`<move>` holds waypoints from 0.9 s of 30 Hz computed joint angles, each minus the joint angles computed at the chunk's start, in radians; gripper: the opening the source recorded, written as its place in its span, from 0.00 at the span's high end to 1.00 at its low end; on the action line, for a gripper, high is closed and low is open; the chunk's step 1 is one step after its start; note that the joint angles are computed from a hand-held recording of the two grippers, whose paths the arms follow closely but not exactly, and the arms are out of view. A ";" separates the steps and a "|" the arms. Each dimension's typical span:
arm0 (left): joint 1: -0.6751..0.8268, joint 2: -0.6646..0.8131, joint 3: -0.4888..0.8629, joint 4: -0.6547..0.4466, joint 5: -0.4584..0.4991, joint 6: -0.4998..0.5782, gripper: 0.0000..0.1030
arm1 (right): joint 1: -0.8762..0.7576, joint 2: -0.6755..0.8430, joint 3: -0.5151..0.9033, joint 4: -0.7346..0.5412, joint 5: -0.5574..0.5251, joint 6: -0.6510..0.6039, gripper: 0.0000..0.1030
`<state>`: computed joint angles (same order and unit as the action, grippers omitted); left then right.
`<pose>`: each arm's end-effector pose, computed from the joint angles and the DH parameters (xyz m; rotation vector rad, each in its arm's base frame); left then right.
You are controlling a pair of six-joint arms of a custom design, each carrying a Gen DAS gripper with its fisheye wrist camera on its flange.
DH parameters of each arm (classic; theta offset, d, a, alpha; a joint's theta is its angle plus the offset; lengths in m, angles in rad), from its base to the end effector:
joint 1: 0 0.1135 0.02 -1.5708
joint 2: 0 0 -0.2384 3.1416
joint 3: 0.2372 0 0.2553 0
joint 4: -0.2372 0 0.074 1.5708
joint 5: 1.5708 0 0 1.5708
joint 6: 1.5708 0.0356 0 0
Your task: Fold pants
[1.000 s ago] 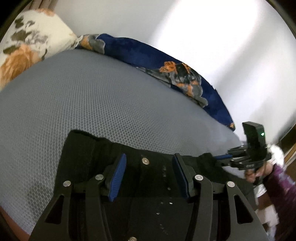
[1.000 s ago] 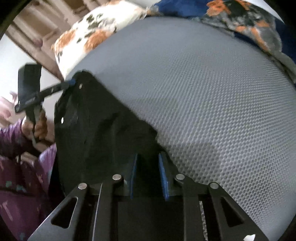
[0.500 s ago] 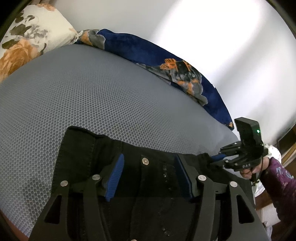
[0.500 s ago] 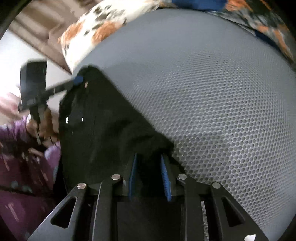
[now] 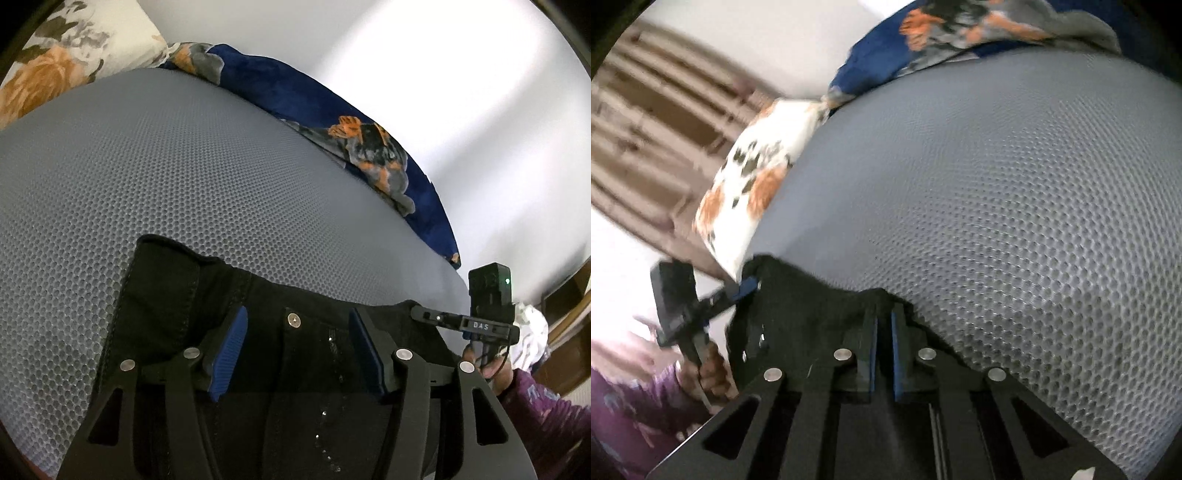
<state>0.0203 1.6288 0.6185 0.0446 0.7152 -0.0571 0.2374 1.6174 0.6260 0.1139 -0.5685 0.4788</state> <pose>0.2744 -0.0178 0.0902 0.1873 2.4152 -0.9128 0.2712 0.0853 0.0968 0.0392 2.5197 1.0030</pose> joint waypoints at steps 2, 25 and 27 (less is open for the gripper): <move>-0.009 -0.004 0.001 -0.001 -0.012 0.001 0.44 | -0.006 0.003 -0.017 0.030 0.005 0.025 0.95; -0.008 0.004 0.020 -0.016 0.003 -0.001 0.43 | -0.038 0.187 0.356 -0.671 -0.227 -0.502 0.72; -0.007 0.003 0.023 -0.021 0.004 -0.001 0.43 | -0.054 0.233 0.380 -0.679 -0.291 -0.505 0.70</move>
